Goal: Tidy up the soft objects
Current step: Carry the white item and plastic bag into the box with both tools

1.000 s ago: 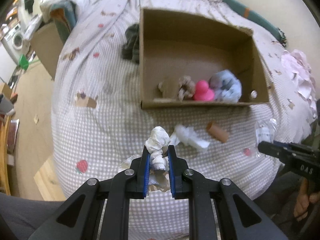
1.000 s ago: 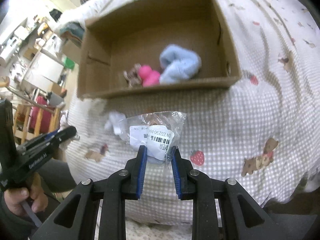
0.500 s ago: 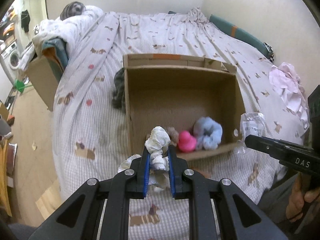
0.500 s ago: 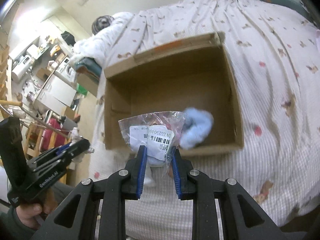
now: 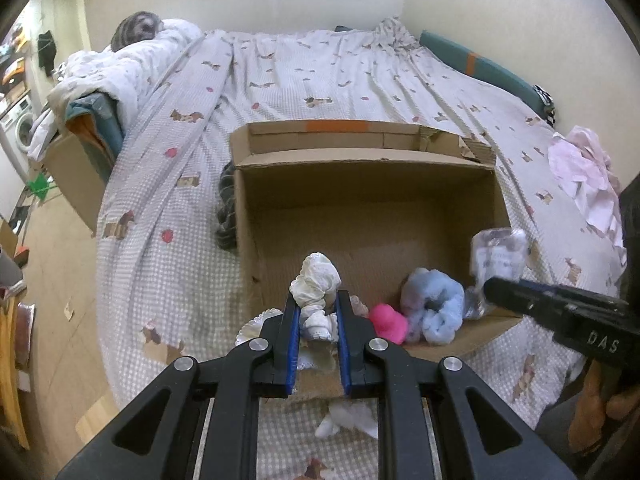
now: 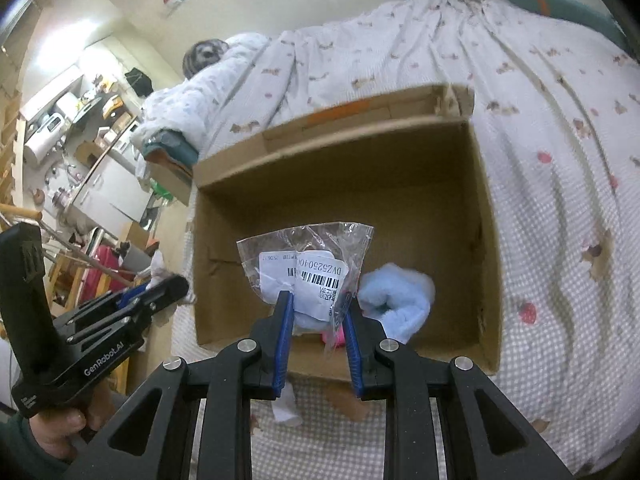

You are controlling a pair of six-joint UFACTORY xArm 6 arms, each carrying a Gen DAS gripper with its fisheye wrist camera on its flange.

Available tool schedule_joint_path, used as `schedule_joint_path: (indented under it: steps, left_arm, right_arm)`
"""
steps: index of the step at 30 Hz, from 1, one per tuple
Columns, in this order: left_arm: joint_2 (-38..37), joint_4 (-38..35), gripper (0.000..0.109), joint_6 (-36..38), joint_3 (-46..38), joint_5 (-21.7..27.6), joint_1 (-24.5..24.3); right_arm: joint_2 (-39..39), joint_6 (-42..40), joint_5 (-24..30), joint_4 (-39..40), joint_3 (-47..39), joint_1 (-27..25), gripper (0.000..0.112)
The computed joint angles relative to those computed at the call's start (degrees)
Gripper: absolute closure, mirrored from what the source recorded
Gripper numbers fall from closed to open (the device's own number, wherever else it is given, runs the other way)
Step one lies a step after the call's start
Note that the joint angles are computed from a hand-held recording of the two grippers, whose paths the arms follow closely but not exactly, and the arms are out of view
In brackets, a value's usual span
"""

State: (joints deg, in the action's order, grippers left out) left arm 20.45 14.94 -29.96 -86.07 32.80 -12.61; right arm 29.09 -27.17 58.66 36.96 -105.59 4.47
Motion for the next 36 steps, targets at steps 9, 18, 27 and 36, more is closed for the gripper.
schedule_joint_path:
  steps: [9,18,27,36]
  left_arm:
    - [3.3,1.0,0.094,-1.8,-0.6,0.2,0.5]
    - [6.0,-2.1,0.094,2.2,-3.0,2.2,-0.2]
    - [6.6,-3.1,0.093,2.2,-3.9,2.0,-0.1]
    - [6.6,-4.1,0.088,2.0,-4.0,2.3,0.2]
  right_arm:
    - [3.6,3.6,0.4,-5.4,-1.7,1.3,0.086]
    - [5.8,5.2,0.8,-8.1,-3.4,1.8,0.086]
    - [7.6,6.3,2.5,-9.7,-5.6,2.4,0.086]
    - [8.1,7.5,2.6,-10.2,-6.4,2.7,0.086]
